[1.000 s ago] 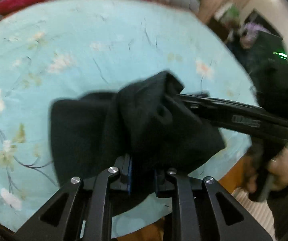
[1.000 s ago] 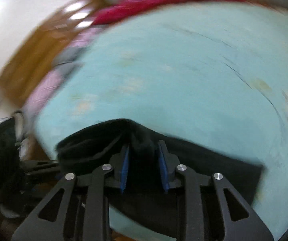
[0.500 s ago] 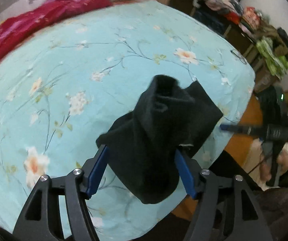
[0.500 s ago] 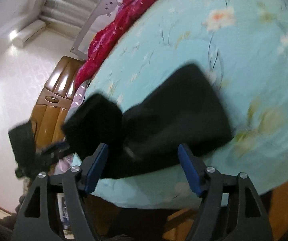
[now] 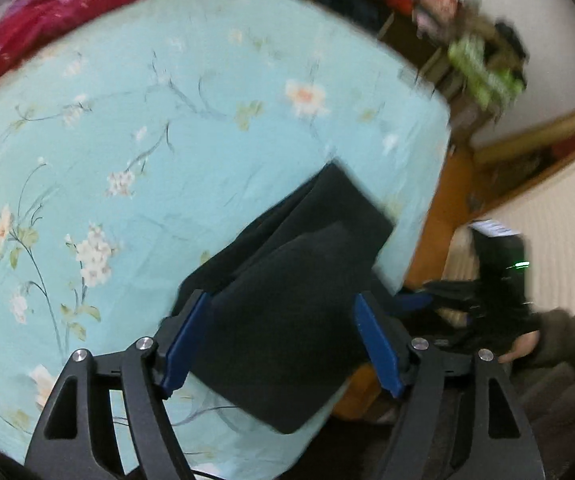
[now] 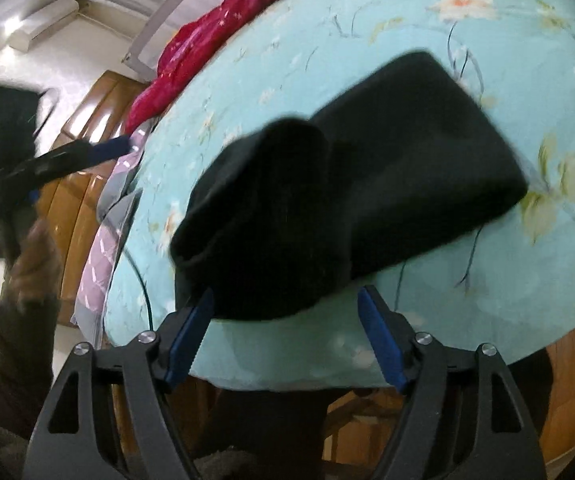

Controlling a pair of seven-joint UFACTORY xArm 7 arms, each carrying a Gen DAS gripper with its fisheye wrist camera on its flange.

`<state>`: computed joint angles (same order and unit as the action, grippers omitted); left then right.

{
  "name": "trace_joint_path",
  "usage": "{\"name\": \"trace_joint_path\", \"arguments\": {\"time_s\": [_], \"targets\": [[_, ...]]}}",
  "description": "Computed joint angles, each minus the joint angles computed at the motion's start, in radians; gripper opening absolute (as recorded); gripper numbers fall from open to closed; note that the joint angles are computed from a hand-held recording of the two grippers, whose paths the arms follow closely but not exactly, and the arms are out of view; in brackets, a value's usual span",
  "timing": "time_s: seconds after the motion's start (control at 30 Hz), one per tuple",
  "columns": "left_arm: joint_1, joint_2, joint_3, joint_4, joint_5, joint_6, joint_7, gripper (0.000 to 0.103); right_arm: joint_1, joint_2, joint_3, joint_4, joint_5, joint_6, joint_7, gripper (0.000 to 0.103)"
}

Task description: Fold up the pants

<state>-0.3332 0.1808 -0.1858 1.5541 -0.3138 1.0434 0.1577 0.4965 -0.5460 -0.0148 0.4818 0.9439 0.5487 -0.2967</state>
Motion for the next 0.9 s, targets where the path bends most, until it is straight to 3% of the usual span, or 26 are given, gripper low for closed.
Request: {"name": "trace_joint_path", "arguments": {"time_s": [0.17,0.3,0.5,0.57,0.6,0.67,0.73,0.9], "targets": [[0.000,0.168,-0.009,0.165,0.014,0.083,0.042,0.074,0.022,0.013,-0.012,-0.003,0.068,0.020,-0.015,0.079],[-0.003,0.247,-0.016,0.250,0.017,0.130,0.075,0.074,0.029,0.045,-0.015,0.006,0.189,0.016,-0.037,0.081],[0.011,0.297,-0.027,0.216,-0.034,0.170,0.083,0.075,-0.014,0.159,0.034,0.053,0.329,0.019,0.023,0.081],[0.012,0.279,-0.031,0.162,-0.052,0.133,0.099,0.070,-0.031,0.178,0.037,0.043,0.407,0.031,0.023,0.067],[0.010,0.262,-0.031,0.131,-0.055,0.106,0.105,0.066,-0.041,0.183,0.046,0.039,0.429,0.029,0.014,0.041],[0.010,0.211,-0.033,0.063,-0.065,0.045,0.125,0.042,-0.064,0.184,0.066,0.050,0.397,0.046,0.001,0.037],[0.017,0.161,-0.031,0.014,-0.080,0.022,0.126,0.028,-0.072,0.153,0.082,0.052,0.363,0.044,-0.019,0.029],[0.027,0.027,-0.029,-0.075,-0.141,-0.062,0.170,0.027,-0.061,0.033,0.082,0.065,0.305,0.017,-0.107,0.024]]}}
